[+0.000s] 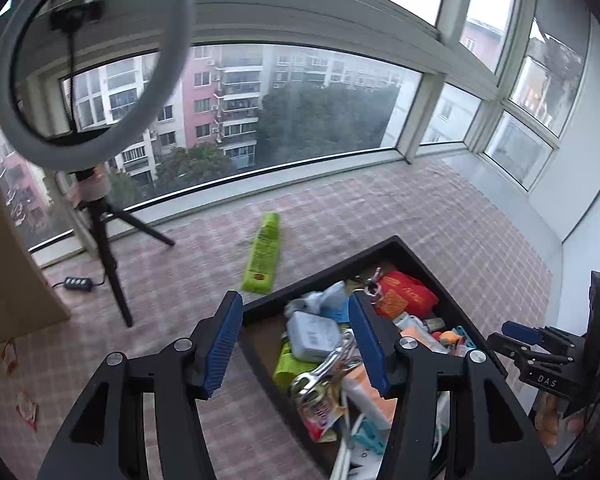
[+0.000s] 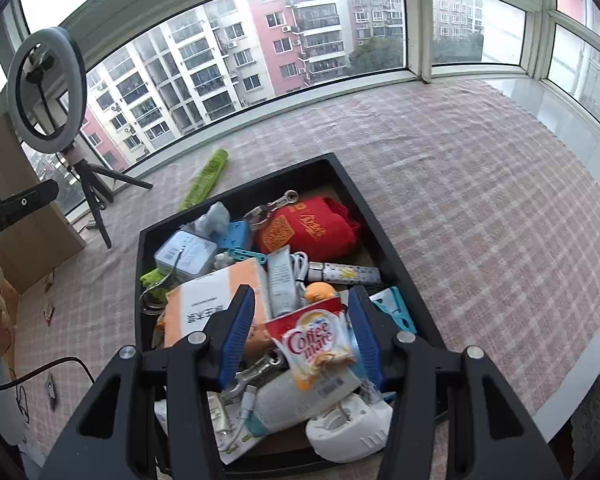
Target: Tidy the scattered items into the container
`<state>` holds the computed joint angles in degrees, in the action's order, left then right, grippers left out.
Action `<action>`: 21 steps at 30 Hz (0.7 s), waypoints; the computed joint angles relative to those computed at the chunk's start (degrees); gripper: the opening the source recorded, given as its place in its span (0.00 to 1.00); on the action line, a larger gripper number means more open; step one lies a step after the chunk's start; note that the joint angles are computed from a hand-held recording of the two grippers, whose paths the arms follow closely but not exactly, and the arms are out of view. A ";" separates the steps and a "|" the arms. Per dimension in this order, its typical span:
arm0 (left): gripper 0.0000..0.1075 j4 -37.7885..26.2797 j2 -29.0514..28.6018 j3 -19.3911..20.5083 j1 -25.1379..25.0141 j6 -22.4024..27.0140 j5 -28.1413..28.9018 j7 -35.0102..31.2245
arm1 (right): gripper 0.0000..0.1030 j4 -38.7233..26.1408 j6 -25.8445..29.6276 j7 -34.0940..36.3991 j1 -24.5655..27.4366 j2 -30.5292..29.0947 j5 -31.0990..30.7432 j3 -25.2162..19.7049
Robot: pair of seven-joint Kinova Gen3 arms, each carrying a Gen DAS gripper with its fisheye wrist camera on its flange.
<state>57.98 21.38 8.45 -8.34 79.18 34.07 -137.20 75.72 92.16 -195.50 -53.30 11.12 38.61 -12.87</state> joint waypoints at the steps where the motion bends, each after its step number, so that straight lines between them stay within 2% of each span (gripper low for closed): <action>1: 0.49 0.02 -0.02 -0.35 -0.51 -0.37 -0.13 -0.30 | 0.47 -0.53 -0.31 0.88 0.17 0.32 0.18 0.03; 12: 0.49 -2.44 2.28 -2.54 -8.57 0.53 -0.60 -0.71 | 0.47 -9.56 -4.27 11.88 0.65 6.20 0.33 3.71; 17: 0.49 -2.60 2.87 -3.27 -11.85 -0.12 -1.27 -1.52 | 0.49 -16.31 -6.13 19.09 3.02 10.13 -2.70 6.72; 21: 0.49 -4.57 4.47 -3.90 -14.69 0.70 -1.97 -1.17 | 0.54 -25.24 -5.45 26.21 5.59 15.26 -5.70 9.82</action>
<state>53.41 25.85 4.55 -23.03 79.88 32.10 -138.37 50.49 86.70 -169.29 -47.71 26.38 32.90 -3.05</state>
